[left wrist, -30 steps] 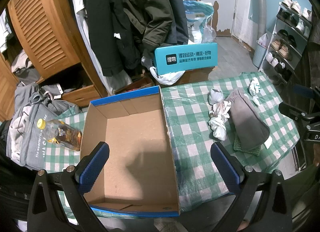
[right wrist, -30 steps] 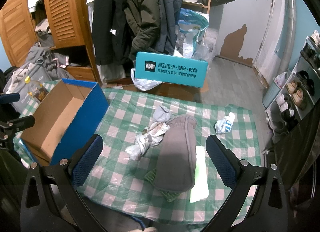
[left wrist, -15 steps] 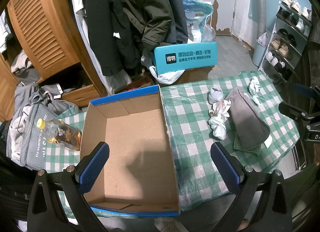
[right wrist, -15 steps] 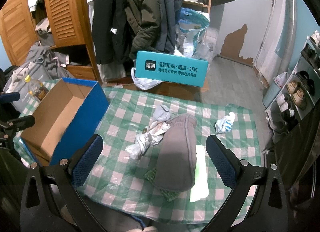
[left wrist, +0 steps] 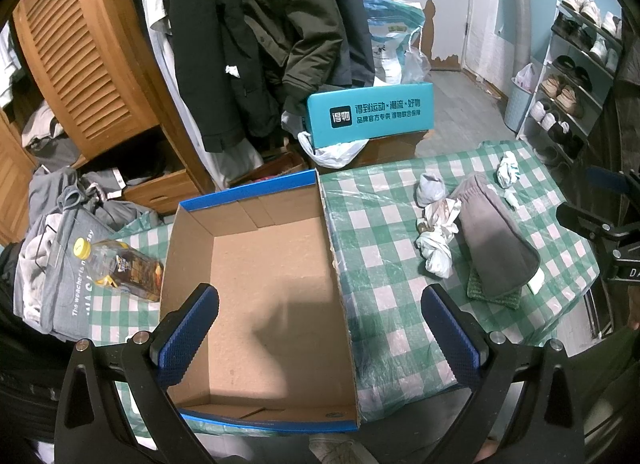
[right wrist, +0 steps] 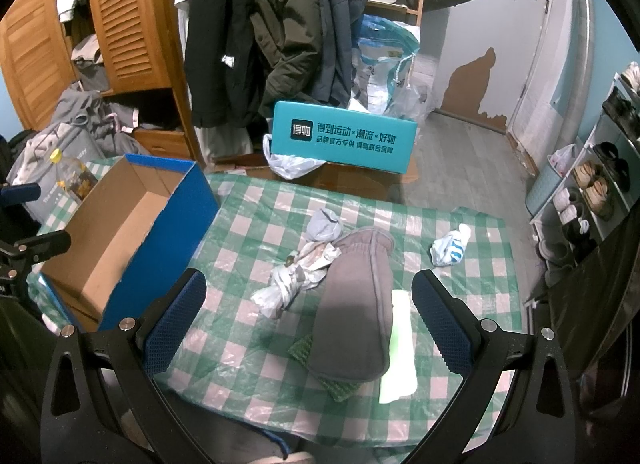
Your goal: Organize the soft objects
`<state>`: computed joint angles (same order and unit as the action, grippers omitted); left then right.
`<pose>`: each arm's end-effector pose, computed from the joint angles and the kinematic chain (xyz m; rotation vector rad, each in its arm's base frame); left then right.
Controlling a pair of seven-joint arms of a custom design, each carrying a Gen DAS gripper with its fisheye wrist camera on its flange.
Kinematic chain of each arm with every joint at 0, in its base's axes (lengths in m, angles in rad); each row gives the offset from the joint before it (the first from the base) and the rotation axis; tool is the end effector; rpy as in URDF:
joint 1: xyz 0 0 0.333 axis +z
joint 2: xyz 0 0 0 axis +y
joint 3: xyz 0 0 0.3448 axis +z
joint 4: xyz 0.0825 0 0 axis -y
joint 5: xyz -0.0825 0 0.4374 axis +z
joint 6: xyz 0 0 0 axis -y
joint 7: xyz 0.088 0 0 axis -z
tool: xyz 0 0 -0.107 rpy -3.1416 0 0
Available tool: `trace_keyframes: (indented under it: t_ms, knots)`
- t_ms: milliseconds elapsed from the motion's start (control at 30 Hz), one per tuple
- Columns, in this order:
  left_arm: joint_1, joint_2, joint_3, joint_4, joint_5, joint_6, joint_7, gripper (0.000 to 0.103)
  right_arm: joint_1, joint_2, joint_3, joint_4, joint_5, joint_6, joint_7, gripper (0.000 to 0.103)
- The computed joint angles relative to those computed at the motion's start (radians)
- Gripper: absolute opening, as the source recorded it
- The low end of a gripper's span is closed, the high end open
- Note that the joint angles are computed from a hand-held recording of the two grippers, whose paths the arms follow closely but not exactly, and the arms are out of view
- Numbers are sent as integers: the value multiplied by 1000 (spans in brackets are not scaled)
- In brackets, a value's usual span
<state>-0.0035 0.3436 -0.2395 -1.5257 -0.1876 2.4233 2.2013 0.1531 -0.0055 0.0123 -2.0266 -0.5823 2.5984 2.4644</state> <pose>0.7490 -0.1586 0.5418 -1.1095 2.4842 -0.7098 0.6304 0.1164 0.5175 -1.5346 2.1100 -0.7627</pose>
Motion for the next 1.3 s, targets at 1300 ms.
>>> trace_keyframes:
  t_ms: [1300]
  knots:
    - [-66,55,4,40,119,-81,-75,102,-48,-37,-5,-69,124,-46,-62,101]
